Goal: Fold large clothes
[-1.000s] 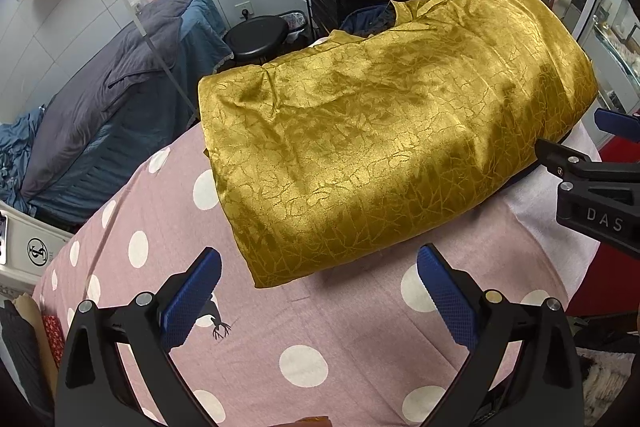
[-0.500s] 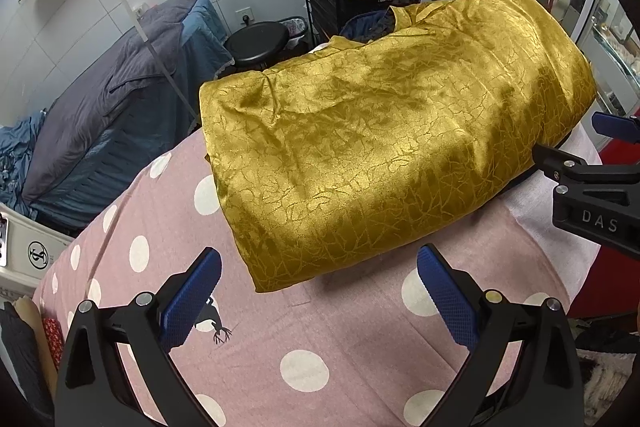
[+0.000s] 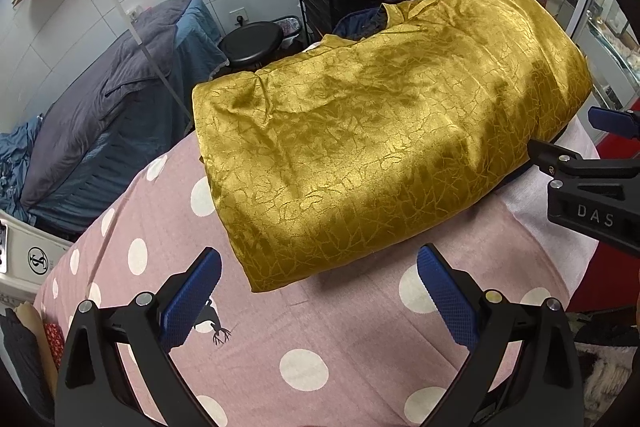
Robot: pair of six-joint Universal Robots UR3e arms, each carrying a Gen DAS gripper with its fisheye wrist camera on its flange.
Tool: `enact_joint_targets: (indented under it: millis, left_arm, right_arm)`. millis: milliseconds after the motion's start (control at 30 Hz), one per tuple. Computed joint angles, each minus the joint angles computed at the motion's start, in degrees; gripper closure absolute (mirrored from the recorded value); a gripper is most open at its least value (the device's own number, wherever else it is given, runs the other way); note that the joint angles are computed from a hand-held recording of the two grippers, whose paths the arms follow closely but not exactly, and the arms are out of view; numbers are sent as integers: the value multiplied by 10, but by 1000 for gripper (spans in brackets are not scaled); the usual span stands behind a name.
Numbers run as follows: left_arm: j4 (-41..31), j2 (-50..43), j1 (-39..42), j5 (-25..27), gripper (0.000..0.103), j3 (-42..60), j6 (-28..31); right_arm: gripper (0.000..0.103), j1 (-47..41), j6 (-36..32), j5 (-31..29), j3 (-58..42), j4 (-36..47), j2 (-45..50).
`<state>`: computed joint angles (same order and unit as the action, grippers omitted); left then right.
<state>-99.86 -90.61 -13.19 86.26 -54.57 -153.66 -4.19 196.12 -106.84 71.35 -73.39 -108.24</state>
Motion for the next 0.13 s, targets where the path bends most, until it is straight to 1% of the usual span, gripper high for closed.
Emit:
enact_joint_targets:
  millis: [133]
  left_arm:
    - [-3,0,1,-3,7,1,1]
  right_arm:
    - [19,0,-1,0,-4,2,2]
